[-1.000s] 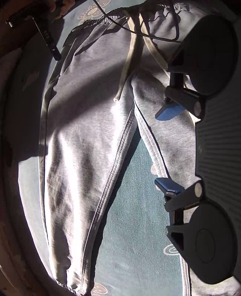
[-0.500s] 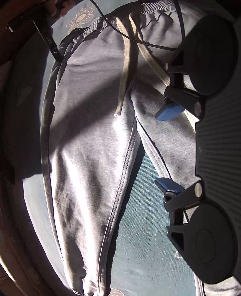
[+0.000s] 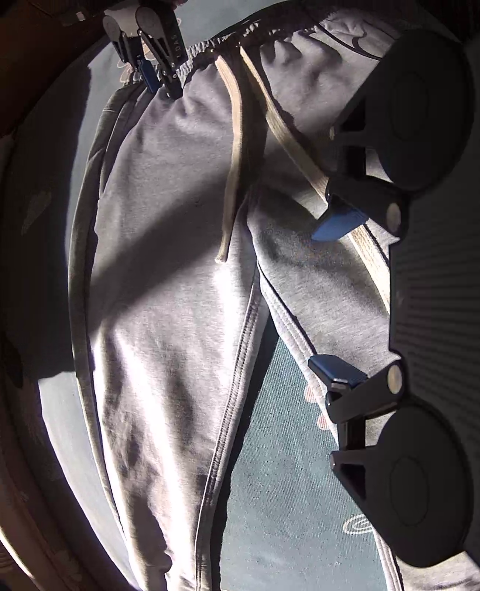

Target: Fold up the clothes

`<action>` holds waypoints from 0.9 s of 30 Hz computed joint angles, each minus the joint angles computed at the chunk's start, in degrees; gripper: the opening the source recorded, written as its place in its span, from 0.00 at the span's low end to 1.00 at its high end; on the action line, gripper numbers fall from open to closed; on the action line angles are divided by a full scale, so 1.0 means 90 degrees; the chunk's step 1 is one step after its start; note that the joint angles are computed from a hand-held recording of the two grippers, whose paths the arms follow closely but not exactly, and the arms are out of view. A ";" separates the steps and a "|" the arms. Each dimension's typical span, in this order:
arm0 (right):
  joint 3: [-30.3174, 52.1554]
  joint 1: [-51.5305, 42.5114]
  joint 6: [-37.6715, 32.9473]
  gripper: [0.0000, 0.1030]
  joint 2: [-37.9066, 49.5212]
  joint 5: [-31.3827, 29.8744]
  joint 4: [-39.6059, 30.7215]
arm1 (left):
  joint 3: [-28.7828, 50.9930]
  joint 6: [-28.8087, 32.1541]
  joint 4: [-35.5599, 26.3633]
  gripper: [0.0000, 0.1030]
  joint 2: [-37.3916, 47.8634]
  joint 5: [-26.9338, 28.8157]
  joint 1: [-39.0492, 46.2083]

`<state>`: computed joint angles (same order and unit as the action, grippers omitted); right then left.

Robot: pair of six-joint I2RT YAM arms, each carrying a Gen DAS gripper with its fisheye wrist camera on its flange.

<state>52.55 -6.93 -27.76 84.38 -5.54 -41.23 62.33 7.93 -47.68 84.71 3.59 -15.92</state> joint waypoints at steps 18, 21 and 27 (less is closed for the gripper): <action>-0.0823 0.0578 0.1968 0.42 -0.1762 -0.0350 -0.1073 | -0.0222 0.0284 -0.0070 0.67 -0.0090 0.0242 -0.0379; -0.0640 0.0889 0.2387 0.43 -0.2139 -0.0225 -0.1375 | -0.0312 0.0351 -0.0169 0.67 -0.0250 0.0333 -0.0193; -0.0238 0.2713 0.2863 0.43 -0.1888 0.0043 -0.0847 | -0.0575 0.0489 -0.0362 0.68 -0.0671 0.0428 0.0082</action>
<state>50.40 17.49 -1.99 67.38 -5.15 -48.85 57.15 12.33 -50.94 78.68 7.44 -15.19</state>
